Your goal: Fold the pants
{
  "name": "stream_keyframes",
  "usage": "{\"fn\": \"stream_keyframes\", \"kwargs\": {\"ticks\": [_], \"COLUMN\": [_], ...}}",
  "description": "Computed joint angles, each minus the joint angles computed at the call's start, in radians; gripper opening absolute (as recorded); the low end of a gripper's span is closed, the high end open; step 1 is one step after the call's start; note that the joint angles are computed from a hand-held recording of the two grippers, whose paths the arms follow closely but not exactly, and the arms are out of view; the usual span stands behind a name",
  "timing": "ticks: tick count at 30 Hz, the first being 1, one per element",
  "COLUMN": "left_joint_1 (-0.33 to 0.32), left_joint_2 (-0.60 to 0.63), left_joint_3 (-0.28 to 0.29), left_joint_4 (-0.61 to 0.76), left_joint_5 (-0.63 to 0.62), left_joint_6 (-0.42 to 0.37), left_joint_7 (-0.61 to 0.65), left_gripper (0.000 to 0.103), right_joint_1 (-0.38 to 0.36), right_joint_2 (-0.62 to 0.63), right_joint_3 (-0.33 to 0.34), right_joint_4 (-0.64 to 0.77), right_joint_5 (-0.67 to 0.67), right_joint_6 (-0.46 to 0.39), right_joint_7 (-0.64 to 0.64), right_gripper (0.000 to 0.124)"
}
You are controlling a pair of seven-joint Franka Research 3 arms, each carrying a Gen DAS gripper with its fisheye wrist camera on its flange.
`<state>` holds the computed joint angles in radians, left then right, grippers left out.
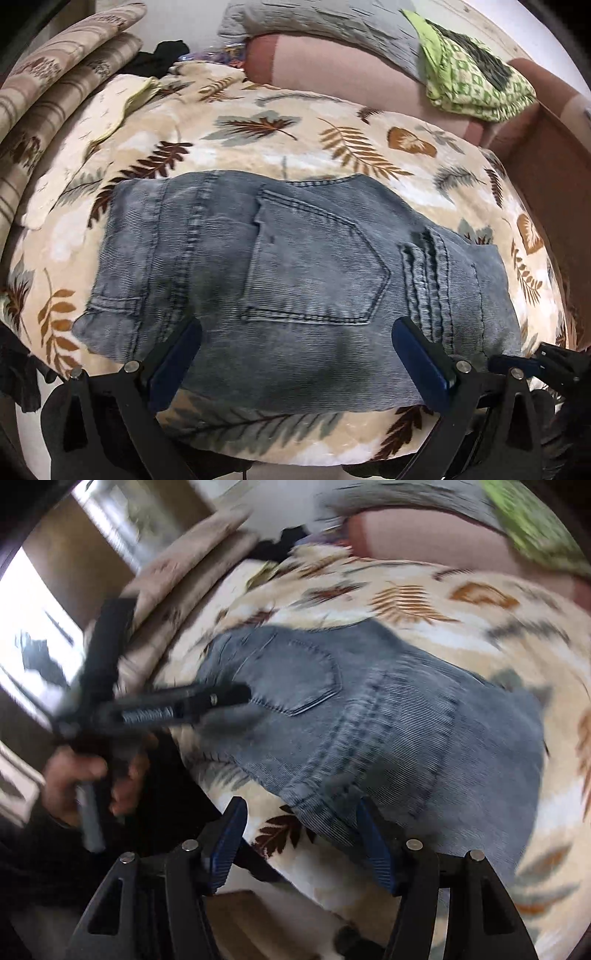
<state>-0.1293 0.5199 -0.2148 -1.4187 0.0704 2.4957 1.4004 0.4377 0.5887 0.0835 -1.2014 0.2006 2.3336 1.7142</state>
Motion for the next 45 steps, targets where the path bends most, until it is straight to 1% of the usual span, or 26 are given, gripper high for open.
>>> {"fn": "stream_keyframes", "kwargs": {"ticks": [4, 5, 6, 7, 10, 12, 13, 14, 15, 16, 17, 19, 20, 21, 22, 24, 25, 27, 28, 30, 32, 34, 39, 41, 43, 45], "left_joint_1": [0.015, 0.017, 0.017, 0.018, 0.028, 0.029, 0.029, 0.029, 0.029, 0.029, 0.029, 0.030, 0.029, 0.030, 0.031, 0.033, 0.032, 0.033, 0.035, 0.023, 0.028, 0.027, 0.024, 0.033, 0.040, 0.044], "left_joint_2": [-0.022, -0.030, -0.033, -0.034, -0.022, -0.018, -0.018, -0.020, -0.022, -0.024, -0.025, -0.027, -0.027, -0.025, -0.020, -0.015, -0.017, -0.028, -0.037, -0.038, -0.023, -0.013, -0.019, -0.023, -0.027, -0.033], "left_joint_3": [-0.006, -0.004, -0.001, 0.003, -0.002, -0.004, -0.005, -0.005, -0.004, -0.003, -0.001, 0.005, 0.010, 0.012, 0.012, 0.008, 0.007, 0.000, -0.005, -0.003, -0.024, -0.031, -0.008, 0.000, 0.005, 0.007], "left_joint_4": [-0.033, -0.044, -0.049, -0.052, -0.036, -0.032, -0.032, -0.035, -0.038, -0.039, -0.040, -0.039, -0.038, -0.035, -0.027, -0.018, -0.018, -0.028, -0.043, -0.046, -0.031, -0.021, -0.035, -0.039, -0.047, -0.058], "left_joint_5": [-0.015, -0.014, -0.011, -0.010, -0.030, -0.034, -0.034, -0.033, -0.031, -0.030, -0.030, -0.028, -0.025, -0.024, -0.026, -0.028, -0.025, -0.022, -0.022, -0.008, -0.033, -0.048, -0.048, -0.055, -0.055, -0.050], "left_joint_6": [0.011, 0.019, 0.023, 0.025, 0.007, 0.003, 0.004, 0.008, 0.012, 0.016, 0.017, 0.024, 0.027, 0.028, 0.026, 0.019, 0.017, 0.017, 0.030, 0.043, 0.024, 0.008, 0.012, 0.013, 0.016, 0.022], "left_joint_7": [0.012, 0.014, 0.012, 0.004, -0.005, -0.004, 0.000, 0.004, 0.005, 0.004, 0.001, -0.012, -0.025, -0.033, -0.041, -0.045, -0.042, -0.024, -0.009, -0.004, 0.025, 0.042, 0.022, -0.001, -0.015, -0.022], "left_gripper": [0.103, 0.103, 0.103, 0.103, 0.103, 0.103, 0.103, 0.103, 0.103, 0.103, 0.103, 0.103, 0.103, 0.103, 0.103, 0.103, 0.103, 0.103, 0.103, 0.103, 0.103, 0.103, 0.103, 0.103, 0.103, 0.103], "right_joint_1": [0.005, 0.014, 0.007, -0.017, -0.097, -0.136, -0.137, -0.167, -0.169, -0.190, -0.193, -0.194, -0.166, -0.132, -0.105, -0.057, -0.037, -0.050, -0.071, -0.064, -0.031, -0.038, -0.055, -0.026, -0.029, -0.018], "right_joint_2": [0.129, 0.121, 0.110, 0.093, 0.010, -0.026, -0.040, -0.071, -0.089, -0.100, -0.140, -0.183, -0.190, -0.178, -0.142, -0.040, 0.008, 0.005, -0.011, -0.062, -0.112, -0.137, -0.127, -0.068, -0.019, 0.014], "right_joint_3": [-0.013, -0.037, -0.037, -0.018, 0.045, 0.071, 0.066, 0.089, 0.090, 0.120, 0.127, 0.157, 0.152, 0.131, 0.119, 0.068, 0.051, 0.072, 0.084, 0.057, -0.011, -0.020, 0.044, 0.021, 0.029, 0.018], "right_joint_4": [0.175, 0.164, 0.145, 0.115, -0.031, -0.101, -0.127, -0.187, -0.220, -0.244, -0.302, -0.354, -0.356, -0.336, -0.295, -0.180, -0.151, -0.162, -0.164, -0.214, -0.249, -0.263, -0.241, -0.157, -0.090, -0.037], "right_joint_5": [-0.004, 0.025, 0.045, 0.086, 0.238, 0.327, 0.375, 0.452, 0.502, 0.527, 0.620, 0.736, 0.728, 0.680, 0.627, 0.438, 0.354, 0.355, 0.377, 0.364, 0.295, 0.298, 0.278, 0.193, 0.140, 0.101], "right_joint_6": [-0.126, -0.128, -0.109, -0.076, 0.042, 0.099, 0.127, 0.185, 0.235, 0.297, 0.394, 0.527, 0.579, 0.575, 0.531, 0.354, 0.308, 0.354, 0.335, 0.383, 0.384, 0.359, 0.291, 0.202, 0.146, 0.106], "right_joint_7": [0.003, -0.005, 0.001, -0.003, -0.047, -0.071, -0.079, -0.095, -0.100, -0.093, -0.127, -0.221, -0.247, -0.228, -0.215, -0.070, 0.005, 0.007, 0.029, 0.080, 0.140, 0.147, 0.034, 0.059, 0.069, 0.065], "right_gripper": [0.064, 0.061, 0.051, 0.037, 0.030, 0.027, 0.026, 0.026, 0.026, 0.025, 0.025, 0.025, 0.025, 0.026, 0.026, 0.031, 0.038, 0.041, 0.058, 0.083, 0.083, 0.083, 0.082, 0.074, 0.056, 0.047]}}
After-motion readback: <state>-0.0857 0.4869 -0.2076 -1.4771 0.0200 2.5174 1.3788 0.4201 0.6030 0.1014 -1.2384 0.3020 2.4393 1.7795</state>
